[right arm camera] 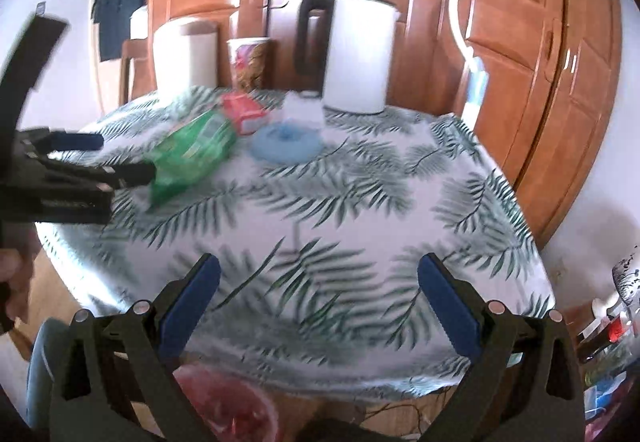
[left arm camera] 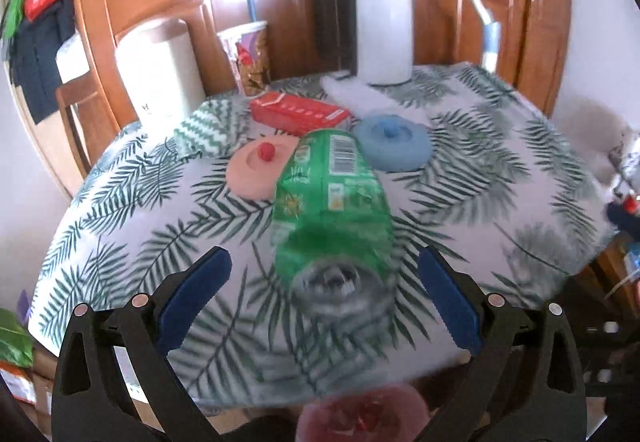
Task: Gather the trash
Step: 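Grasp the green can with the left tool while the right tool reaches the blue lid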
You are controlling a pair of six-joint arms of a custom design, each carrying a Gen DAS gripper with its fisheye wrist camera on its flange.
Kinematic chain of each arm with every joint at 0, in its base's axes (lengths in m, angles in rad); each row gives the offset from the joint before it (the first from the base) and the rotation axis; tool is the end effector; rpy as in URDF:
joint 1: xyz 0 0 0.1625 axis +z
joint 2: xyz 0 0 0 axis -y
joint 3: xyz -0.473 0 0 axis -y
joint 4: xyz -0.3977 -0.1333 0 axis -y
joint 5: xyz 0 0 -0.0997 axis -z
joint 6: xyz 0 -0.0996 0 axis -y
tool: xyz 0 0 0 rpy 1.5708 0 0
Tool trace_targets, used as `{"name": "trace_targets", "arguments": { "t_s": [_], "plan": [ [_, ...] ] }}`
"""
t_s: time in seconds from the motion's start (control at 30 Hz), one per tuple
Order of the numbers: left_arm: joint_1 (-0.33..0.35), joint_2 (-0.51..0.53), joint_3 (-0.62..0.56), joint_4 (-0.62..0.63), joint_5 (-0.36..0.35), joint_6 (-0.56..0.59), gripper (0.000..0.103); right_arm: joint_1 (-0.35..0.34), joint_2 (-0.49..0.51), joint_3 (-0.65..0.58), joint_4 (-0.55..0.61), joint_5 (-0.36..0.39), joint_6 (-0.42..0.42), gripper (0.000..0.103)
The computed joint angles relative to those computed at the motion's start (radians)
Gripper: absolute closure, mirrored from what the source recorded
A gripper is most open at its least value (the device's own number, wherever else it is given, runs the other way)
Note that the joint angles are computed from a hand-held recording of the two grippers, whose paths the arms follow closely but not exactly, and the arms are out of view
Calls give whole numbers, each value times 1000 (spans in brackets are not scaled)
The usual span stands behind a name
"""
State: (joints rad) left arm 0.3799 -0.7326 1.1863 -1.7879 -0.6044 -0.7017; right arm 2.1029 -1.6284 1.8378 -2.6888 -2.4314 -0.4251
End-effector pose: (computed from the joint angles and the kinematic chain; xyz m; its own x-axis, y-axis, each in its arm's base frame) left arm -0.6564 -0.4939 0.2261 -0.6069 0.2250 -0.7622 0.6691 0.6622 -0.3373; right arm 0.2904 -0.3794 0.5907 -0.6596 -0.0504 0.7500 -0.6410 0.5588 -0.5262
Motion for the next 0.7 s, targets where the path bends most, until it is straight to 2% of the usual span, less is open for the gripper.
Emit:
{"name": "trace_targets", "arguments": {
  "t_s": [0.2,0.37,0.53,0.7],
  "plan": [
    [39,49,-64,63,6,1,6,-24,8,-10,-20,15,-29,5],
    [49,71,-80,29,-14,55,6,-42,15,-14,-23,28,-39,5],
    [62,100,-124,95,-16,40,6,-53,23,-20,-21,45,-41,5],
    [74,81,-92,9,-54,78,8,-56,36,-32,-25,49,-52,5]
  ]
}}
